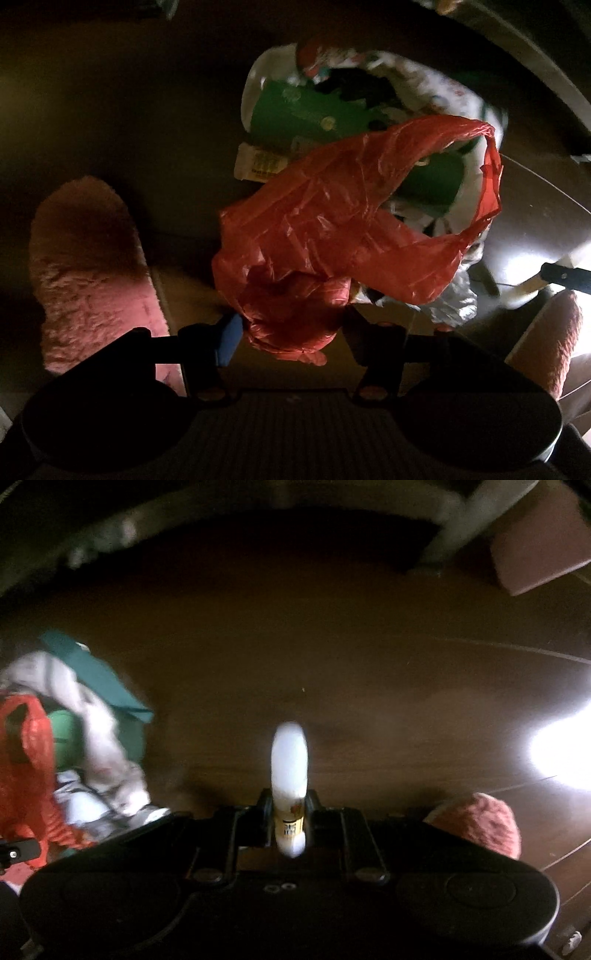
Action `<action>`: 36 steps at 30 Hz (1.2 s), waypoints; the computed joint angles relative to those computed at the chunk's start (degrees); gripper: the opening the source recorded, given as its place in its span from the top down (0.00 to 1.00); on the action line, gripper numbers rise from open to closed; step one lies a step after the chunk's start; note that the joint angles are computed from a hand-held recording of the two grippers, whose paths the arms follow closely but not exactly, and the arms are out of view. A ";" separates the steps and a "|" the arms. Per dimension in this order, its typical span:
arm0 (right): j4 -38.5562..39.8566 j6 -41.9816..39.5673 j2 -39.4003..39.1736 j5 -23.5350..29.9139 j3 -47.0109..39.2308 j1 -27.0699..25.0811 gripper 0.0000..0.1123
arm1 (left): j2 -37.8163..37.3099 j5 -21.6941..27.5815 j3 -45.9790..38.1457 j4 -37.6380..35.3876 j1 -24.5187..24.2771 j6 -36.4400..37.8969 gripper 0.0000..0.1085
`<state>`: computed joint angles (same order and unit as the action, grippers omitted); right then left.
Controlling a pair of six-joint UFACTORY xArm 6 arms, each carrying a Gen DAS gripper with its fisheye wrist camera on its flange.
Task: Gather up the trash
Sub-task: 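Grasp the white tube with the right tool while the left grasps the red plastic bag, then lift the white tube with the right tool while the left carries the red bag to the teal bin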
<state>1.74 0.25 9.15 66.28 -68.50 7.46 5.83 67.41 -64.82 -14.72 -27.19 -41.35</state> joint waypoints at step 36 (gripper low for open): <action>14.72 -9.40 -28.33 15.40 -28.33 0.95 0.85 | -10.86 29.25 -46.60 26.64 -10.96 -7.23 0.47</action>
